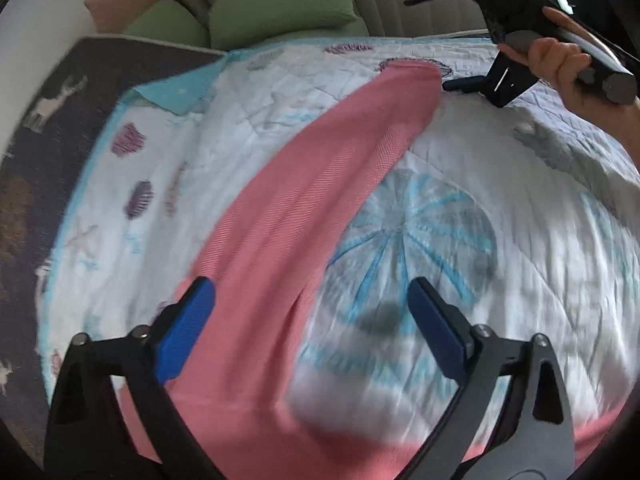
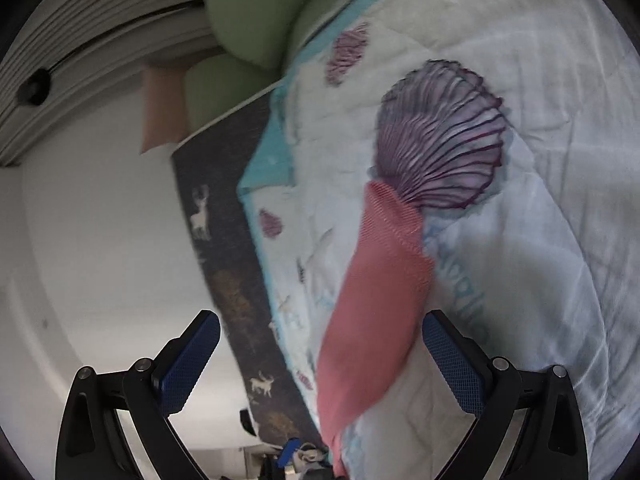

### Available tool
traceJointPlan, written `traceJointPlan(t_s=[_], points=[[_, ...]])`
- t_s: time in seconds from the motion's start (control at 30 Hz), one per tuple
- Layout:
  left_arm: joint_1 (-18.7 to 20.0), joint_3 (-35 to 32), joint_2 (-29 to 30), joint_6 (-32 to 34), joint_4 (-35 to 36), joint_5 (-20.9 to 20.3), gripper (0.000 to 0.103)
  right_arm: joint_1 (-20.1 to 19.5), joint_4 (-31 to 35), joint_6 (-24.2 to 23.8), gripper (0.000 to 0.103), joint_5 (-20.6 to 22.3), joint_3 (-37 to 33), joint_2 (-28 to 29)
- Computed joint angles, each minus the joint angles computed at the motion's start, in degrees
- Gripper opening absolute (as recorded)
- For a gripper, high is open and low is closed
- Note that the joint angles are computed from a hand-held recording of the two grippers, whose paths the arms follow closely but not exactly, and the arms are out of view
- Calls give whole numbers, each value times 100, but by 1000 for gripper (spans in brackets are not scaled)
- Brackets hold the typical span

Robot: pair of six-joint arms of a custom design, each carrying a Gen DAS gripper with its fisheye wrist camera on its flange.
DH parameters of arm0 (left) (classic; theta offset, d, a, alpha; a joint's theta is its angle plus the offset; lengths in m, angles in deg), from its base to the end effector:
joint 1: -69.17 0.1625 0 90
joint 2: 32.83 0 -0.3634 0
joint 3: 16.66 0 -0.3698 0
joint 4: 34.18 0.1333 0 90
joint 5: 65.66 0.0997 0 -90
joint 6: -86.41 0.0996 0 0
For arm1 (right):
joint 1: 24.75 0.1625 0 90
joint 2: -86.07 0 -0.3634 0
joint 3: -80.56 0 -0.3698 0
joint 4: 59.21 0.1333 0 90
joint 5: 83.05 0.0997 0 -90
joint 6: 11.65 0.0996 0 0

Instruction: Fold small clothes

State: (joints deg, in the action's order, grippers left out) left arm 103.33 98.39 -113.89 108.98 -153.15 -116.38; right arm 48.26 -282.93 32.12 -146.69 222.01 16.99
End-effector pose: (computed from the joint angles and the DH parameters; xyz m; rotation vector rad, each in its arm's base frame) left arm -0.2668 -0.4183 0.2292 1.5827 1.8794 -0.1478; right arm 0.0623 -0.4037 0.1942 0.8553 2.0679 -1.1588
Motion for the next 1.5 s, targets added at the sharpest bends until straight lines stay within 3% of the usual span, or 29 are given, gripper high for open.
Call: traceJointPlan(t_s=[0.13,0.3,0.4,0.43,0.47,0.53,0.57,0.63,0.73,0.83,1.03,1.13,1.23,1.33,1.4,1.5], points=[[112,-145,385,-88,-263,-132,96,351,590,-399,103,-689,-153,-234],[636,-707,783,-914,-50,-1097,91,274,438,-558,94,-778,-399,212],[646,-534,703,-732,-398,-1172,83,542,1169,-898,59,-1554,-541,0],[607,-465,658,-642,-454,-1184,77,657,1348,-1026,41,-1900,-622,18],[578,-431,659,-614,-520,-1161,73,687,1382,-1057,20,-2060,-651,63],[494,-308,608,-639,-667,-1040,54,515,1181,-778,4,-1971,-574,187],[439,-212,568,-619,-777,-944,51,336,952,-687,3,-1644,-487,254],[363,-76,526,-572,-939,-857,32,170,734,-633,4,-1311,-426,318],[301,13,561,-809,-1162,-571,19,569,828,-817,5,-1947,-483,182],[308,11,550,-1187,-1221,-492,11,773,479,-890,5,-1712,-443,78],[203,135,227,-2210,-1339,-483,7,1981,697,-1171,5,-2517,-842,-241],[262,170,19,-2994,-1499,-729,7,2922,1841,-1452,5,-3247,-1752,-185],[226,573,-353,-3712,-2263,-756,7,3690,2880,-1714,5,-3793,-2812,181],[-50,1042,-666,-4195,-2932,-238,7,4262,3686,-1992,4,-3934,-3608,576],[-218,1196,-856,-5031,-2785,225,7,4702,4343,-2248,5,-4364,-4264,970],[-443,1343,-1094,-6212,-2381,834,7,5163,5033,-2370,5,-4638,-5082,1572]])
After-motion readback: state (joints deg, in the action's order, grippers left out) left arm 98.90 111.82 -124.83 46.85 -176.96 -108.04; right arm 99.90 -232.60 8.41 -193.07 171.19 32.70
